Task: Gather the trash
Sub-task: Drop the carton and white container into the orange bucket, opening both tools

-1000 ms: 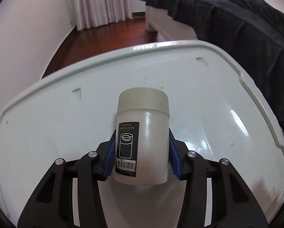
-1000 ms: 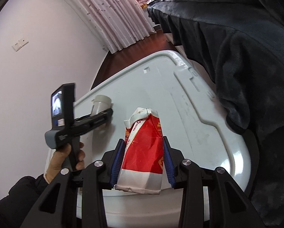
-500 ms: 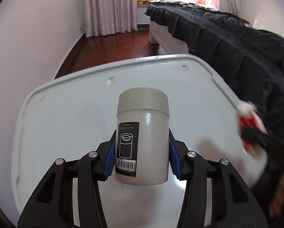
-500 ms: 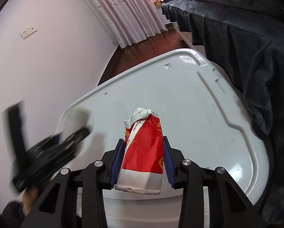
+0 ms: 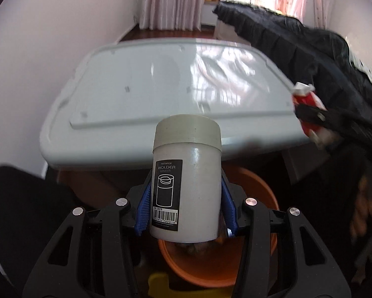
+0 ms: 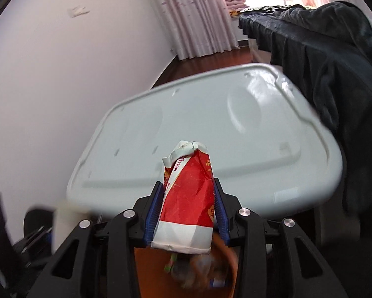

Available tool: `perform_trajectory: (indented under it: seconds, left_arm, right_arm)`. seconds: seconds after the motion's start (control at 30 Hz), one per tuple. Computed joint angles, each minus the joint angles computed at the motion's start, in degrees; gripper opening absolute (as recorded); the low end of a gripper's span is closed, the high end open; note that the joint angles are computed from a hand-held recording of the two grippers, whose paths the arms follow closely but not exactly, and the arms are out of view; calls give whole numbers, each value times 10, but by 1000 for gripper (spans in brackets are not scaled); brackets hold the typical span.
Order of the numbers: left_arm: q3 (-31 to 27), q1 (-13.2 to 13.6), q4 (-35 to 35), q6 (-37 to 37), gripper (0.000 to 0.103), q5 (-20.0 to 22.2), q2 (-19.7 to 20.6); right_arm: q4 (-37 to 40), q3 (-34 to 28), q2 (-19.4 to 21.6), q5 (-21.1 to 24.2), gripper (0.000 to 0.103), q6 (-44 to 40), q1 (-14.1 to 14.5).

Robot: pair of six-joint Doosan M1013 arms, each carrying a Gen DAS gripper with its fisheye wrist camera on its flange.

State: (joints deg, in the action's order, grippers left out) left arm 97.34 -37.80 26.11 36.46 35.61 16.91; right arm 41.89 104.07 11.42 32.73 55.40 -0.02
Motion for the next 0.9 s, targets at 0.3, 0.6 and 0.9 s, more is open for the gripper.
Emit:
perform_trajectory:
  seconds: [0.3, 0.6, 0.9]
  left_arm:
    - [2, 7, -67, 57, 46, -17, 9]
    - [2, 8, -101, 92, 46, -10, 17]
    - [-4, 12, -127, 109, 49, 6, 23]
  right_arm:
    - [-93, 53, -28, 11, 40, 83, 21]
    - [-132, 47, -16, 26, 40, 101, 34]
    - [-145, 43, -10, 36, 48, 114, 36]
